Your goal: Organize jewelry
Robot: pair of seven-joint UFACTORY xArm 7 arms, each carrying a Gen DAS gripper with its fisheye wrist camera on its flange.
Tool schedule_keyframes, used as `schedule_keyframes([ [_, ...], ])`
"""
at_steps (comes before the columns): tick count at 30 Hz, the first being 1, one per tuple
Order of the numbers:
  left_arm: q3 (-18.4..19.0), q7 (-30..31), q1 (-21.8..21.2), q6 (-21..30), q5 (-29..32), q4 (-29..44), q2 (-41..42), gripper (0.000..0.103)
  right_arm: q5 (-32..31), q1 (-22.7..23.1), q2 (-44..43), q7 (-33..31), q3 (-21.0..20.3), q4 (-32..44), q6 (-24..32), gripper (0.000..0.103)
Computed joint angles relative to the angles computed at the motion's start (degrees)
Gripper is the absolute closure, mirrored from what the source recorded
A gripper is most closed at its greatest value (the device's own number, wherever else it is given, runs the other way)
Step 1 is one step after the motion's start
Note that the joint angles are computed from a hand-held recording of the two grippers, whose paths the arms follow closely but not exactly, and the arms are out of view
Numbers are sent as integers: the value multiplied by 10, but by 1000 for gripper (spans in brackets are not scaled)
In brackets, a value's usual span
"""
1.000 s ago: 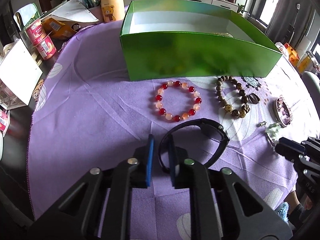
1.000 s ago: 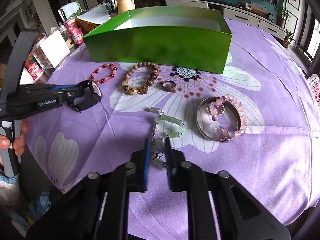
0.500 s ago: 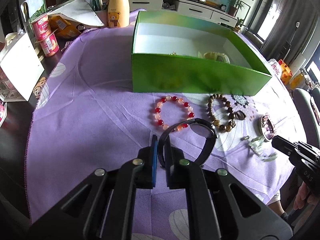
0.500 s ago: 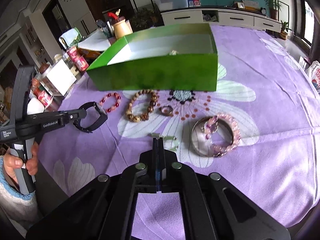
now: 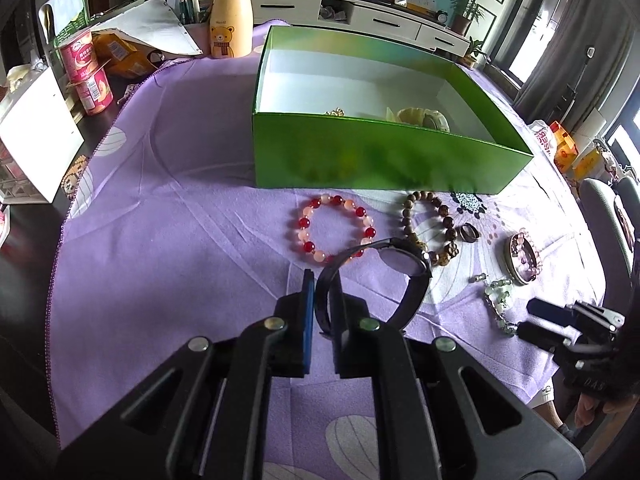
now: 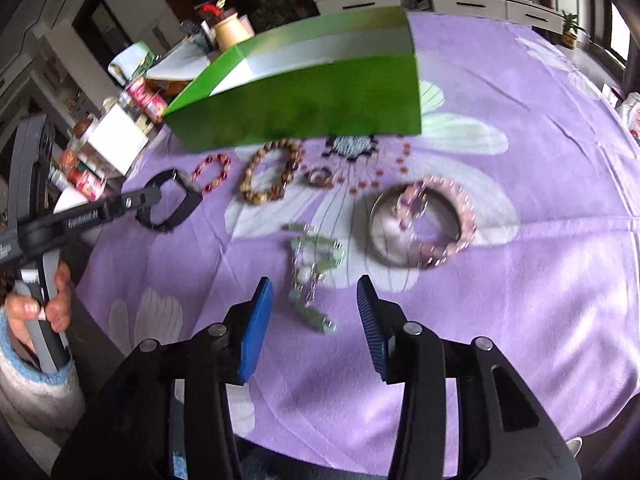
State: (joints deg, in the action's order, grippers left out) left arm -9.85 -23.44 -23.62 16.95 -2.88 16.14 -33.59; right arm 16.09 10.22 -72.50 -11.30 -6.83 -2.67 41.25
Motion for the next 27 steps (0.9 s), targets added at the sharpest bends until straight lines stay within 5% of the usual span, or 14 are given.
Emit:
schedule_keyframes([
  [3, 0, 2, 0, 4, 1, 2, 1, 96, -18, 10, -16, 7, 31, -11, -1, 70],
  [4, -1, 2, 0, 6, 2, 3, 1, 96, -20, 14, -17, 9, 31, -12, -3, 84],
  [6, -1, 0, 1, 5, 2, 4, 1, 96, -22, 22, -13, 12, 29, -16, -15, 96],
  [27, 1, 14, 12, 10, 7, 64, -14, 96, 4, 79, 66, -21, -22, 84, -184, 96],
])
